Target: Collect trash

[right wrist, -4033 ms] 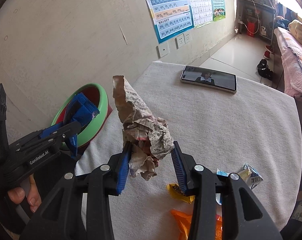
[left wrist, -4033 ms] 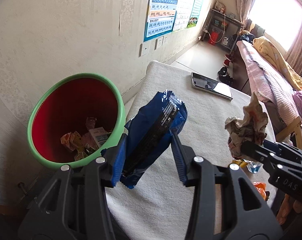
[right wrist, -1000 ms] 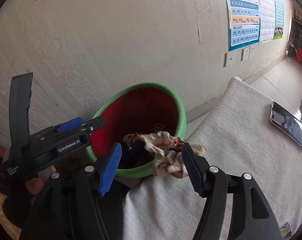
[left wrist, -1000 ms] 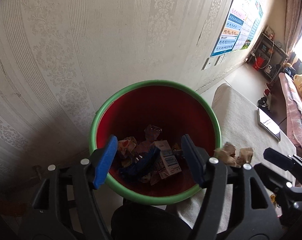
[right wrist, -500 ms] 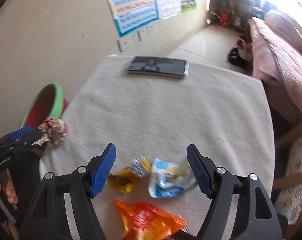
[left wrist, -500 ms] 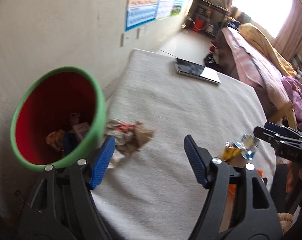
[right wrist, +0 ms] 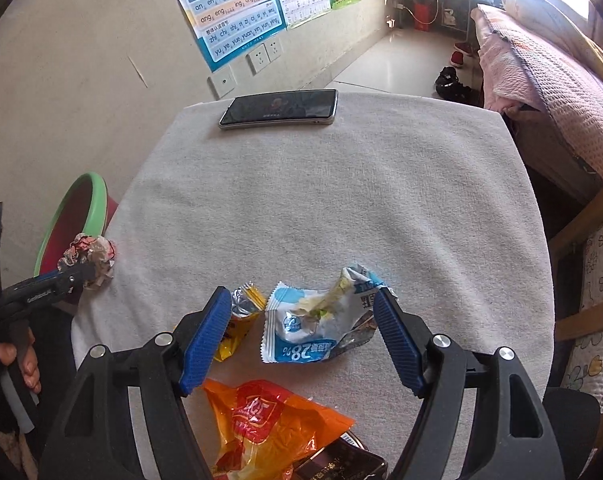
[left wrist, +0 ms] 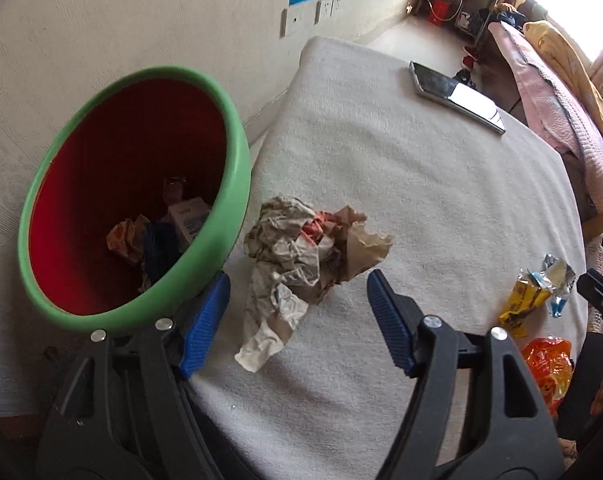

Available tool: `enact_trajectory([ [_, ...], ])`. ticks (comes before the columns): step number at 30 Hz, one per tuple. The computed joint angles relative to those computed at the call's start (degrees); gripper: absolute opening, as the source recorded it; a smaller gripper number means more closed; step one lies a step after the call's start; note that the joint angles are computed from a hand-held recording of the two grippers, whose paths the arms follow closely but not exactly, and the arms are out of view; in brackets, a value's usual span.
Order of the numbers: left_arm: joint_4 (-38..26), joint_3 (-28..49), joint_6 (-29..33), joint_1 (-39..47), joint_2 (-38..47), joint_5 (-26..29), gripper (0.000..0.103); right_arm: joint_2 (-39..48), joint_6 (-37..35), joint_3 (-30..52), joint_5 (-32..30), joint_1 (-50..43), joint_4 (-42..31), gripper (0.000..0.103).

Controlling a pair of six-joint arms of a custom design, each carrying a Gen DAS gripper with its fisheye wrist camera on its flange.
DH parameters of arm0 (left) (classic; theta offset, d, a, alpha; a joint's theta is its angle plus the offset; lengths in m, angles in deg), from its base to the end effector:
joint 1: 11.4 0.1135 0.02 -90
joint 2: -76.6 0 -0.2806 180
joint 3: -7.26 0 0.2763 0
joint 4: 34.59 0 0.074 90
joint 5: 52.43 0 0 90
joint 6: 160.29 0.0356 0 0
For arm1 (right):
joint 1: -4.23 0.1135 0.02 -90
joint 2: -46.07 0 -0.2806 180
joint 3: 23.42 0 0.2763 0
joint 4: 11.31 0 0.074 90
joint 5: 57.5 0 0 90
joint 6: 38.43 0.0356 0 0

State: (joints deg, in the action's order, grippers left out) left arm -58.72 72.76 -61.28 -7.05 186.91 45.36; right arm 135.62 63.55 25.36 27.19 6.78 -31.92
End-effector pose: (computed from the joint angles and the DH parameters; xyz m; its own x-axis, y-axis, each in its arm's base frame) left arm 0.3520 0.0219 0.0800 -0.9232 0.0854 -0.3747 0.1195 0.9905 -0.0687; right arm 0.2791 0.0157 0.1176 -0.8762 0.1679 -0.4517 0.0954 0.9792 0.1789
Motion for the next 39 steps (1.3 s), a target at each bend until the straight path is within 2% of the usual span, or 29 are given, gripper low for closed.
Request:
enact_trajectory([
  [1,-0.7,0.8,0.0,-0.2,0.9,-0.1,0.051,-0.3,0.1,-0.1,0.1,0.3,0.1,0.071],
  [2,-1.2,1.3,-0.1,-0.4,1.4,-0.1,0.038,-0.4,0.2,-0.2,0.2,0.5,0.1,0.071],
  [4,-0.9,0.8,-0.5,0.0,0.9,0.6,0.029,-0.7,0.1,-0.2,0.3,0.6,-0.1,0.071],
  [5,-1.6,0.9,-0.4,0.8,0.6,2.5,0.015,-0.8,0.2,-0.2,0.4,0.7,-0.1,0.071],
  [10,0.3,-2.4,-0.6,4.6,-6.9,6.9,0.011,-0.3,0.2,0.1,0.6,0.9,-0.1,0.071],
  [14,0.6,-0.6,-0.7,8.3,-10.3,6.9,0.011,0.4,0.4,0.3,0.4,1.4,0.0,0.071],
  [16,1.3,1.2,-1.0,9.7,-9.6,4.9,0.012,0.4,0.4,0.4,0.4,1.5,0.0,0.071],
  [17,1.9,1.8,-1.3,10.4,-8.9,3.5,0.023,0.3,0.5,0.3,0.4,1.4,0.0,0.071],
  [18,2.0,2.7,-1.5,11.1,-8.0,2.5,0.046,0.0,0.5,0.3,0.5,1.3,-0.1,0.071],
  [19,2.5,3.0,-1.7,11.8,-7.6,2.1,0.055,-0.5,0.4,0.1,0.5,0.9,-0.1,0.071],
  [20,3.4,2.6,-1.8,12.3,-7.7,1.7,0.059,-1.0,0.4,0.0,0.6,0.4,-0.3,0.071],
  [27,6.1,-3.0,-0.7,10.2,-11.7,3.1,0.060,-0.1,2.0,-0.1,-1.2,-5.1,-2.1,0.073],
  [33,4.9,-7.1,2.2,-0.9,-14.6,8.0,0.069,8.5,4.8,1.5,-5.5,-5.5,0.6,0.073],
  [36,4.0,-8.1,2.8,-7.0,-14.2,10.0,0.070,10.5,5.9,1.7,-7.4,-6.4,1.7,0.047],
  [39,4.1,-8.8,3.2,-11.9,-12.4,11.7,0.070,8.3,5.2,0.3,-8.6,-8.0,2.8,0.029],
])
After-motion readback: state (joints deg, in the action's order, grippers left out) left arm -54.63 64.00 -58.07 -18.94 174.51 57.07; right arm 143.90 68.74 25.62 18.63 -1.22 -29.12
